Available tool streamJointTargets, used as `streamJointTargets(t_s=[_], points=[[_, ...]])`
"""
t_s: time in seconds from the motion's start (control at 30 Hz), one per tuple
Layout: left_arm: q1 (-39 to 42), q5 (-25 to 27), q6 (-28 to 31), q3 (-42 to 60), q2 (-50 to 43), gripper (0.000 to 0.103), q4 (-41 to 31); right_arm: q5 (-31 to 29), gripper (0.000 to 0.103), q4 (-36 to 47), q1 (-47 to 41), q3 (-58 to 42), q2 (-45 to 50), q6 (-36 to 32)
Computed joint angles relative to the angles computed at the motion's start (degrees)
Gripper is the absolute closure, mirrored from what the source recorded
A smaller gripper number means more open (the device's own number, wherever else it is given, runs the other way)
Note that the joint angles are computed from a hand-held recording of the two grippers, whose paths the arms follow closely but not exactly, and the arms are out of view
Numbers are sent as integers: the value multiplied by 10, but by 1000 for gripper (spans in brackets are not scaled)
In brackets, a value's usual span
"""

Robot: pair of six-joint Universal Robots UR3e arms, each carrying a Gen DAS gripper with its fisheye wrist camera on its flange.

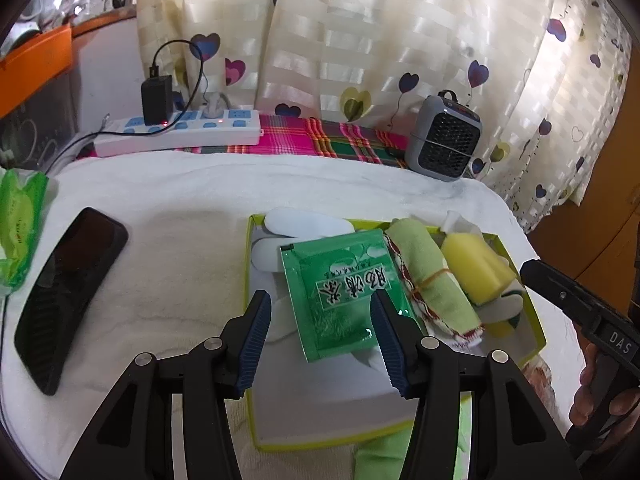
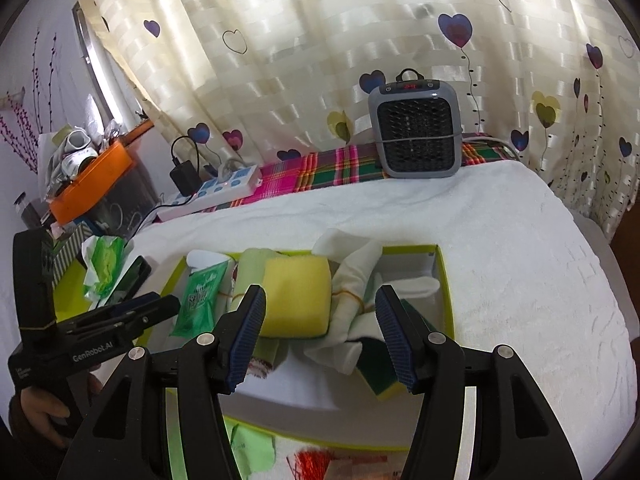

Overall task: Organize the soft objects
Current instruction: 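Lower the packet and sponge into the box and open both grippers, then withdraw both grippers from the box toward the cloth and plastic bag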

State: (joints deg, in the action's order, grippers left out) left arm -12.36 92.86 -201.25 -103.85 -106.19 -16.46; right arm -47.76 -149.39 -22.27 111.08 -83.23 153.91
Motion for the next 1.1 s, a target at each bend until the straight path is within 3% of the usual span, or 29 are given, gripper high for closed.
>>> streamJointTargets(t_s=[0.1,0.63,0.83,1.1], points=[[-22,36,4,-6,10,52,1,4,45,3,-7,18,-16,-7],[-86,81,-26,-78,79,52,7,44,45,59,-71,133,-158,-85],[-118,108,-33,-91,91,52,3,57,45,128,-117,171,-226,-147],[-134,82,-39,-120,92,52,21,65,45,245,-196,207,-310,-250]])
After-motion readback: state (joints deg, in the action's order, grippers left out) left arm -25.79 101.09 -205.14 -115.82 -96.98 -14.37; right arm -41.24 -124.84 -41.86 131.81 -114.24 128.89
